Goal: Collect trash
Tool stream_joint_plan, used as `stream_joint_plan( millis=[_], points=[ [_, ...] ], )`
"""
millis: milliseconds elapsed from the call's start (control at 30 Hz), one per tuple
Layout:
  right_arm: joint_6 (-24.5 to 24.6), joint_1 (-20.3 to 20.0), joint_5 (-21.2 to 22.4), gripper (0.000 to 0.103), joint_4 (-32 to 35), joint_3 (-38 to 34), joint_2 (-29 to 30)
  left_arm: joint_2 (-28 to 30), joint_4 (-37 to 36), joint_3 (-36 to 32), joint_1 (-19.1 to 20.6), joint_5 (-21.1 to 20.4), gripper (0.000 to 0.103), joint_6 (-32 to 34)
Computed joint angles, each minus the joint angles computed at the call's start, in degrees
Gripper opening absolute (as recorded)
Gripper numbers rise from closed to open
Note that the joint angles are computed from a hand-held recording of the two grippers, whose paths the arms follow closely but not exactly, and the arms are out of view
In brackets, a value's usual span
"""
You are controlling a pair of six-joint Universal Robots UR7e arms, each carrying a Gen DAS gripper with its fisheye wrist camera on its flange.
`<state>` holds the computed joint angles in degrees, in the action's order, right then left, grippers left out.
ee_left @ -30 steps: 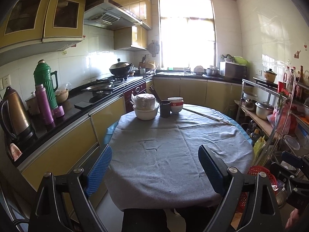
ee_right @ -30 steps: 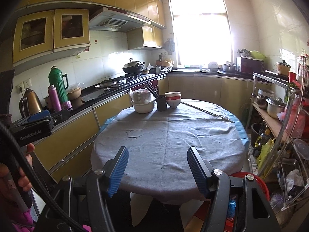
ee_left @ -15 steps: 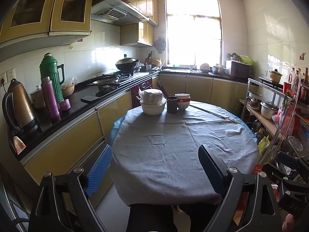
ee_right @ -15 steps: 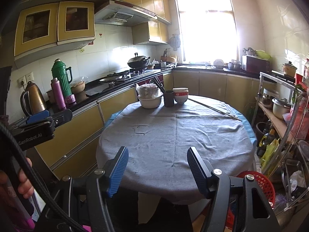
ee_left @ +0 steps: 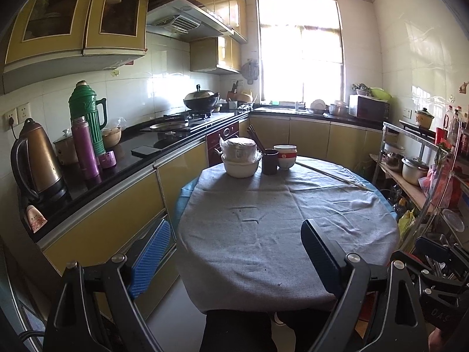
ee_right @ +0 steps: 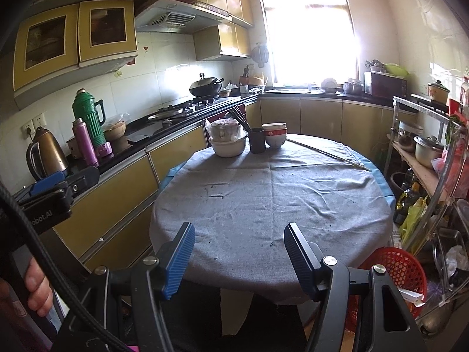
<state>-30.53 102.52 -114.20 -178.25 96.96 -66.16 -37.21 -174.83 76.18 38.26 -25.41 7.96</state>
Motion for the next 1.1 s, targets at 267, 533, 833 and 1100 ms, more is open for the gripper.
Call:
stream_joint_plan(
  millis=[267, 533, 833, 1100],
  points=[
    [0.64, 0.31, -0.57, 0.067, -0.52, -0.06, 0.0, 0.36, -1.86, -0.03, -0.3, 0.87, 0.091, 1.42],
    [0.84, 0.35, -0.71, 0.067, -0.6, -0.18, 0.03, 0.42, -1.54, -0.01, -0.32, 1.25, 0.091, 0.89],
    [0.77, 0.37, -0.78, 0.067, -0.54, -0.31, 0.08, 0.51, -0.96, -0.19, -0.29, 1.48, 0.091, 0.44],
    [0.52, 0.68, -1.01, 0.067, -0.53, -0.45, 0.23, 0.51, -0.79, -0.27, -0.28, 1.63, 0.091, 0.21]
  ],
)
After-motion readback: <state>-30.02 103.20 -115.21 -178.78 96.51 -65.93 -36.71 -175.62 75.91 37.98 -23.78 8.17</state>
